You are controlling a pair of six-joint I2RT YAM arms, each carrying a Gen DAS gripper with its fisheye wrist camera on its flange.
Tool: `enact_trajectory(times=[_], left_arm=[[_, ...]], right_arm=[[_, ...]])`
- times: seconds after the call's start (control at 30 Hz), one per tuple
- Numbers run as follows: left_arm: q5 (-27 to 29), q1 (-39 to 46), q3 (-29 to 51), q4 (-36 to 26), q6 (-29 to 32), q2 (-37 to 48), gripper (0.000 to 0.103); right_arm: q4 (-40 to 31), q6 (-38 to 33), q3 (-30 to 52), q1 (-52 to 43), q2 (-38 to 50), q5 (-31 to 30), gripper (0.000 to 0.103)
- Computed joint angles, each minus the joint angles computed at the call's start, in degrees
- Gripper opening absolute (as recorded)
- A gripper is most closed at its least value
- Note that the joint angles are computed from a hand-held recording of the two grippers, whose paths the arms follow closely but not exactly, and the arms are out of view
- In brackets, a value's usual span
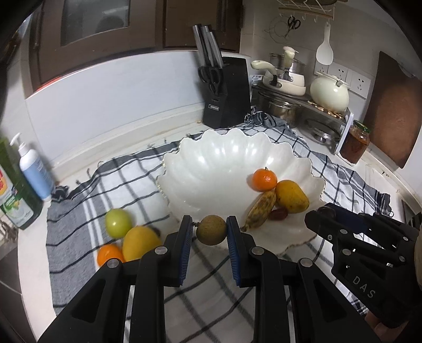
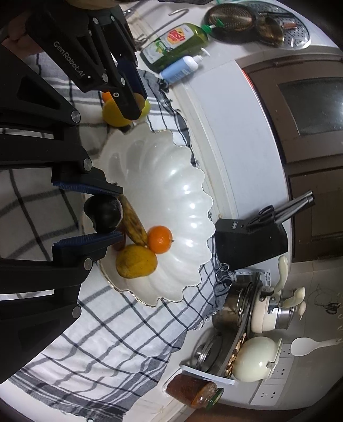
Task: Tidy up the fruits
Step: 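Carry tan fruit and dark plum over the white bowl and open both tools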
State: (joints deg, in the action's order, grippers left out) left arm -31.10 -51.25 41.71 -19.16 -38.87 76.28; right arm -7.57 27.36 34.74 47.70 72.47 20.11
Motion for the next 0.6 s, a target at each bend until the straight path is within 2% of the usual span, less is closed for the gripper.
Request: enact_trajectory(times=[0.3,0.6], left_arm=[[5.4,4.9,2.0,6.5,4.3,6.7,0.026],[8.4,6.9,4.1,9.0,6.3,11.8,0.027]], right_arm=[[3.5,-2.6,1.3,-5.2,5.4,-4.7,0.029],[5.7,-3.8,1.9,-8.2,8.8,-7.7,0.029]])
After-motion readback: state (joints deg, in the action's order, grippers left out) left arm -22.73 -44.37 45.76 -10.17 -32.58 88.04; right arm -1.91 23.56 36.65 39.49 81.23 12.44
